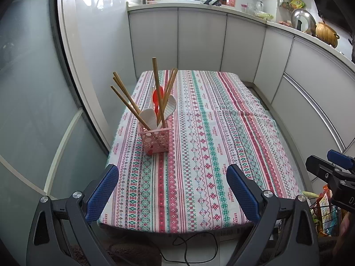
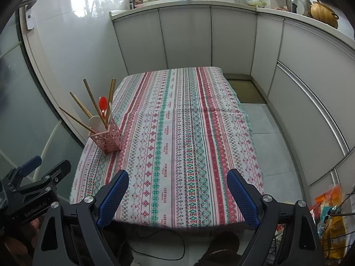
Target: Organize utensils
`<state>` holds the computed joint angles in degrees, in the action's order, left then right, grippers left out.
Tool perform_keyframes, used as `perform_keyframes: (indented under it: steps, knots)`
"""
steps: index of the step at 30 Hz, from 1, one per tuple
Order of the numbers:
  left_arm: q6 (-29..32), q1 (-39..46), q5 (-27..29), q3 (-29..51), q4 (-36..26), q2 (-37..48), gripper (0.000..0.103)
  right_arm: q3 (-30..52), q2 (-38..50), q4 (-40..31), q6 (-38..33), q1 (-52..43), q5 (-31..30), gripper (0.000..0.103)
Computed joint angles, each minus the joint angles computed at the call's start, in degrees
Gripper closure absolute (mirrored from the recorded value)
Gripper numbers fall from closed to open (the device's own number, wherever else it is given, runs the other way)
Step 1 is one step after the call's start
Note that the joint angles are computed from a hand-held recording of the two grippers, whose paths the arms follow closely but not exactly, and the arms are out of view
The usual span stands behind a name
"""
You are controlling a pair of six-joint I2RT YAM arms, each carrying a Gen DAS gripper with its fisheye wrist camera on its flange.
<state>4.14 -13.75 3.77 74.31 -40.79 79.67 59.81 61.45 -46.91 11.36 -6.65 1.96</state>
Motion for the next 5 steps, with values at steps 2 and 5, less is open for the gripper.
perform_keyframes:
  steps: [2,5]
  knots:
    - [0.1,-0.3,-0.8,-0.2,0.9,0.7,0.004,-0.1,1.4,1.1,-0.2,-0.4,-0.8,0.012]
    - [0.1,-1.1,-1.9,0.0,3.2,5.1,0.004,-2.1,6.8,6.8,-0.6,-2.1,-2.1,0.0]
